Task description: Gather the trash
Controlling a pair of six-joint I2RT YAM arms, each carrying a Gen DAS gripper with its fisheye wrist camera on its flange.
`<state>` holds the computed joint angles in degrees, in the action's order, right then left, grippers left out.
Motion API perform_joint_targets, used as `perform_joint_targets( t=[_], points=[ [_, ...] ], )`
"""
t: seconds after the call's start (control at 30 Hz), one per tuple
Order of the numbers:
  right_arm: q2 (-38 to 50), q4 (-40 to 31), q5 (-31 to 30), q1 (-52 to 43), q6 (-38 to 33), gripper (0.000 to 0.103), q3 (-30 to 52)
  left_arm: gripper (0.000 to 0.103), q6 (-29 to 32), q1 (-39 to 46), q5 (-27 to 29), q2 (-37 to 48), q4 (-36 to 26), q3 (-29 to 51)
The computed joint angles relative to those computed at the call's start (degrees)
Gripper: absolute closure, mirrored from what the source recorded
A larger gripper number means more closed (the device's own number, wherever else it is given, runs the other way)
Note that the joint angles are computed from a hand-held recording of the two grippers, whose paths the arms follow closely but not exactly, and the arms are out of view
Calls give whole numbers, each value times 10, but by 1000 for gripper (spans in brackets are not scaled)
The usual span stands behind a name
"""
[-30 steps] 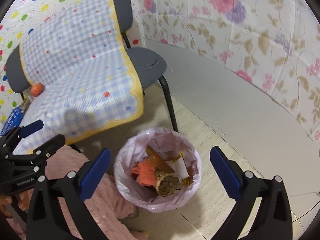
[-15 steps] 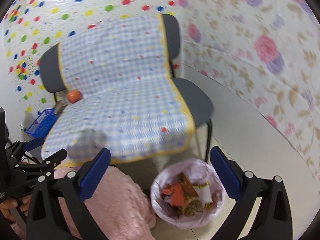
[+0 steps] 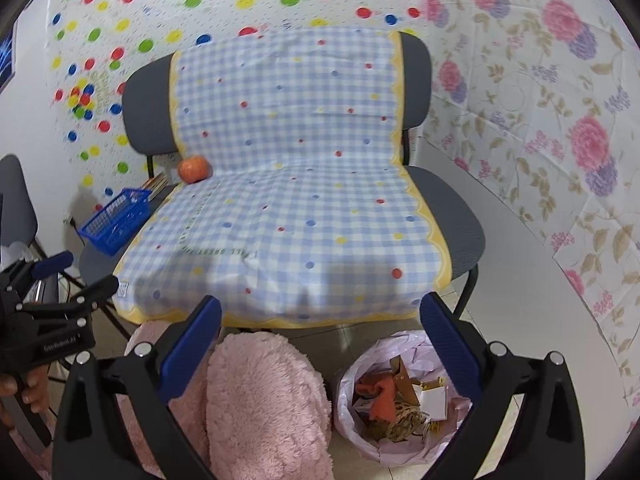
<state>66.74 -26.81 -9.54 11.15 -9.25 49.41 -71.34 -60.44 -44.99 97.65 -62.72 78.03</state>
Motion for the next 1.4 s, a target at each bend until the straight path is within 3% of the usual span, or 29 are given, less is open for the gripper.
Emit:
perform_joint_targets(
  t=[0.57, 1.4],
  points=[
    [3, 5, 6, 25, 10, 6, 11, 13, -38, -5, -12, -26, -21, -14],
    [5, 14, 7, 19, 15, 6, 2, 13, -32, 0, -11, -35, -18, -21]
  ],
)
